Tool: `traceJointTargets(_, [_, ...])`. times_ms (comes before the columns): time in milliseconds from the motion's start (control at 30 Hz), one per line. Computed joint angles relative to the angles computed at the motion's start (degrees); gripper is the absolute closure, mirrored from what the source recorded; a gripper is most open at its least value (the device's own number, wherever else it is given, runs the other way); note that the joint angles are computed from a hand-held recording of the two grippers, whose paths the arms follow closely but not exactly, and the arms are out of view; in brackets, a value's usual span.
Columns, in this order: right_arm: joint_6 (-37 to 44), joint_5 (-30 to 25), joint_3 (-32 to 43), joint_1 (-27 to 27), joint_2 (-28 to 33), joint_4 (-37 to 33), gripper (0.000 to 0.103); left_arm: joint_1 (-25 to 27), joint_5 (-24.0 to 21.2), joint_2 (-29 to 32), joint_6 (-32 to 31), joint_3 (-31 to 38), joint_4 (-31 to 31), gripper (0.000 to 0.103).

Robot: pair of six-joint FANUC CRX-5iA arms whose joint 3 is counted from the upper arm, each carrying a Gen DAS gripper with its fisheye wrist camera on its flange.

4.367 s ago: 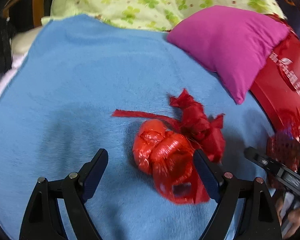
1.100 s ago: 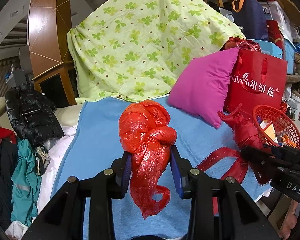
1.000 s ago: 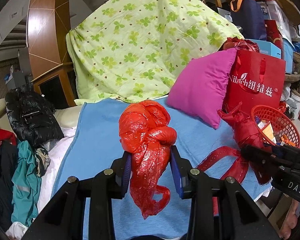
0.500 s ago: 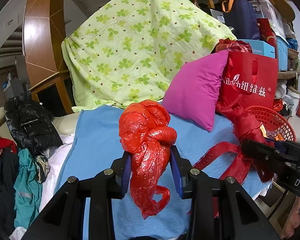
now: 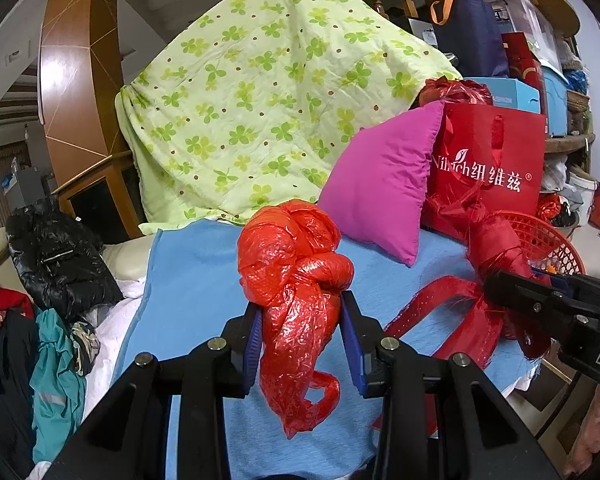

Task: Collect trash
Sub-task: 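Carry the red plastic and ribbon with both tools toward the red wastebasket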

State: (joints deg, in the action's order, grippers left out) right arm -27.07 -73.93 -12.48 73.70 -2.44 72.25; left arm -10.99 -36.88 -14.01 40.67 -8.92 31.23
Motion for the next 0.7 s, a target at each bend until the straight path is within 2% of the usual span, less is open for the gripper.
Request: traceJointTargets(700, [-3.72,-6.22,-1.58,3.54,-1.73,0.33,0.071,-1.24,-1.09,-0.12,-2.96,0.18,1.10,0.064])
